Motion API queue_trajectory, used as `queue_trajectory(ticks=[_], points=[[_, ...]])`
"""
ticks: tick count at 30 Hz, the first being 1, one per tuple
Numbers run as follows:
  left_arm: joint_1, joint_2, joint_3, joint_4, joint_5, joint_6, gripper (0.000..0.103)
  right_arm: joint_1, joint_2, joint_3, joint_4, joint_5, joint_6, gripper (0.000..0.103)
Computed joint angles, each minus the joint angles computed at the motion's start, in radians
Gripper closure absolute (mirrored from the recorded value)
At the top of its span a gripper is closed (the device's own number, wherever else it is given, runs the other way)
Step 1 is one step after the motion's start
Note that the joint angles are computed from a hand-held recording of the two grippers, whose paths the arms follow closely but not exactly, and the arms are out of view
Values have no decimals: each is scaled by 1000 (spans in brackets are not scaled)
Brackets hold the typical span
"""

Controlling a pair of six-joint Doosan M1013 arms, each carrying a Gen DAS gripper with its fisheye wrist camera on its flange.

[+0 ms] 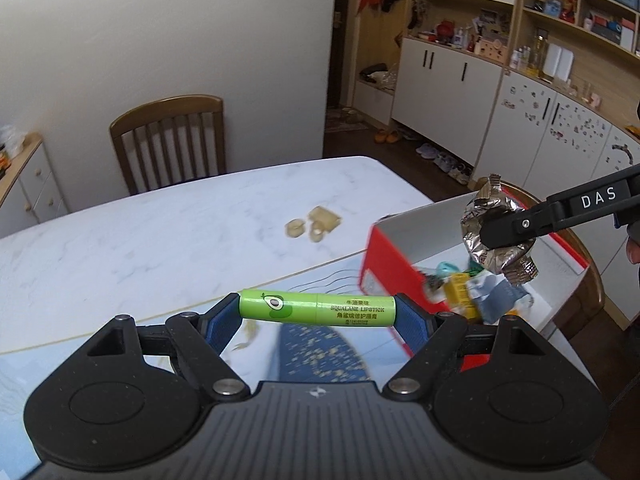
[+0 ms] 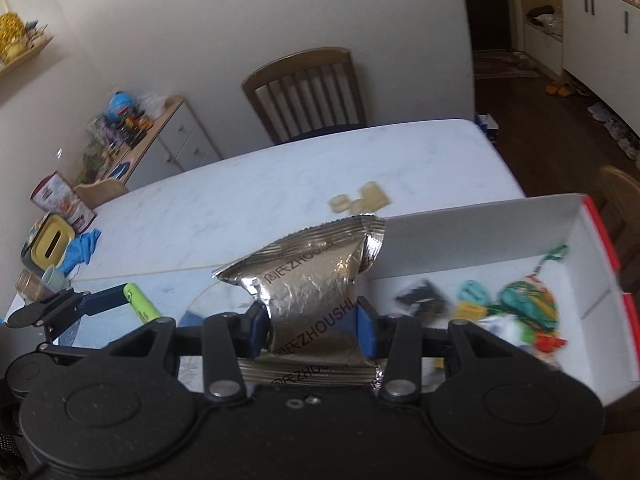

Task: Organize objects
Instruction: 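Carry the green lighter with the left tool while the right tool carries the gold bag into the box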

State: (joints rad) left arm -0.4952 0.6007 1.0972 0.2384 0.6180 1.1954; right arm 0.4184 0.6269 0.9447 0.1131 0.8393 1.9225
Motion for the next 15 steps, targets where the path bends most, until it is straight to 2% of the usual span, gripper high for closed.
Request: queue_trajectory(ticks=[15], points=[[-75, 144, -241, 6, 118, 51, 21, -97, -98, 175, 29, -86, -18, 60]])
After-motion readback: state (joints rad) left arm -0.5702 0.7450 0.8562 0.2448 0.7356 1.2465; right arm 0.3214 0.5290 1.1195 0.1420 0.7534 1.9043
